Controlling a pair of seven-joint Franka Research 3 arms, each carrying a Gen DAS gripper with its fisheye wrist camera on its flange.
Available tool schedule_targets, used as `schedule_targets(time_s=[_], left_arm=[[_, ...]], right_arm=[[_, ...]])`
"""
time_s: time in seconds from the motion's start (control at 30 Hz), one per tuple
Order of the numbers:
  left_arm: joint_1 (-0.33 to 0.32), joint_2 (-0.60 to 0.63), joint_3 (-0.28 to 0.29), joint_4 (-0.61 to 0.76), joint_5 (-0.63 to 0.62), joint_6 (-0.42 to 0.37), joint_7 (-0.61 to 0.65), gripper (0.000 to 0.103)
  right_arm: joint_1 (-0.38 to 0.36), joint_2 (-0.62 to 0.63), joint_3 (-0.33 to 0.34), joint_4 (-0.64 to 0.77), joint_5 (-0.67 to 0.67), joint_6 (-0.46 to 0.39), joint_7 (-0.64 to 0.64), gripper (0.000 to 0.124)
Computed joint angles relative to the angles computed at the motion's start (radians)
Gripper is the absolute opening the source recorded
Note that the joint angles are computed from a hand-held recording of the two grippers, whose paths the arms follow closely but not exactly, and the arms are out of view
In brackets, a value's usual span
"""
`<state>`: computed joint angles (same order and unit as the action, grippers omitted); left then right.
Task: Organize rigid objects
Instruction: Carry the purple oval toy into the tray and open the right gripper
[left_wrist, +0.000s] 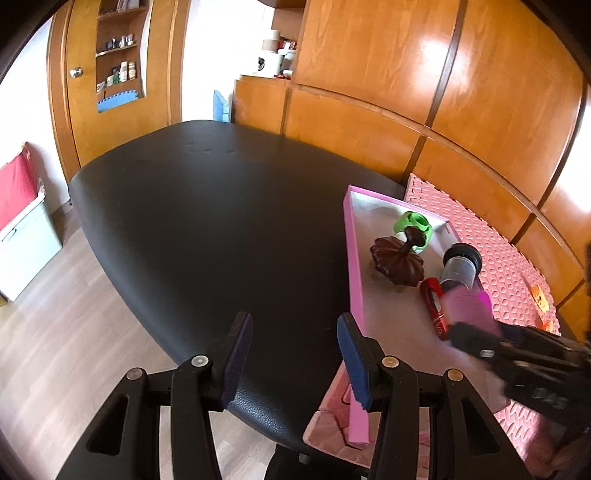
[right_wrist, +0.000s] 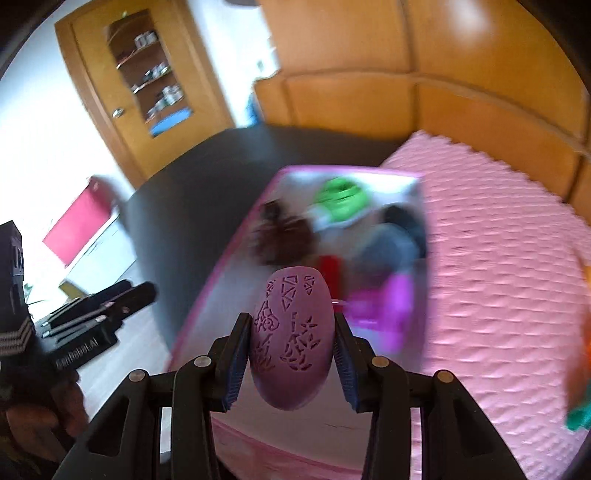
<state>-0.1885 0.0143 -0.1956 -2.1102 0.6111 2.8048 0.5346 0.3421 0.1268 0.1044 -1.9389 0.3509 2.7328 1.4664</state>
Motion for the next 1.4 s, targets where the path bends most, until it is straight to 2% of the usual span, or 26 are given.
schedule_targets(time_s=[0.13, 0.27, 0.43, 0.57, 0.8, 0.87, 1.03, 1.13, 1.27, 1.4], left_arm=[[0.006, 0.0, 0.005, -0.01, -0.024, 0.011, 0.014, 0.049], [0.013, 0.001, 0.008, -0.014, -0.043, 0.015, 0.019, 0.049], [0.013, 0.003, 0.007, -0.013, -0.046, 0.014, 0.022, 0.049], [0.012, -0.009, 0.006, -0.02, -0.014, 0.016, -0.001, 0.049], [0.012, -0.024, -0.001, -0.027, 0.009, 0.016, -0.021, 0.049], [0.011, -0.029, -0.003, -0.028, 0.023, 0.015, -0.03, 0.049], [0.008, -0.043, -0.013, -0.032, 0.057, 0.023, -0.041, 0.049], [0.005, -0.05, -0.021, -0.029, 0.096, 0.027, -0.059, 0.049], [-0.002, -0.051, -0.03, -0.022, 0.128, 0.034, -0.062, 0.049], [-0.015, -0.042, -0.035, -0.01, 0.124, 0.036, -0.04, 0.049]], right_arm=[[0.019, 0.106, -0.002, 0.135, -0.048, -0.105, 0.046, 0.043], [0.043, 0.17, -0.019, 0.203, -0.105, -0.136, 0.126, 0.043], [0.066, 0.207, -0.036, 0.233, -0.158, -0.103, 0.216, 0.042], [0.049, 0.2, -0.024, 0.224, -0.144, -0.083, 0.204, 0.044], [0.024, 0.069, 0.003, 0.056, -0.078, 0.017, 0.115, 0.052], [0.031, 0.034, -0.006, 0.008, -0.096, 0.054, 0.126, 0.052], [0.053, -0.061, -0.046, -0.118, -0.274, 0.146, 0.303, 0.052], [0.042, -0.109, -0.059, -0.173, -0.508, 0.181, 0.522, 0.052], [-0.005, -0.146, -0.039, -0.192, -0.74, 0.172, 0.733, 0.052], [-0.06, -0.197, -0.012, -0.232, -0.822, 0.17, 0.819, 0.052]])
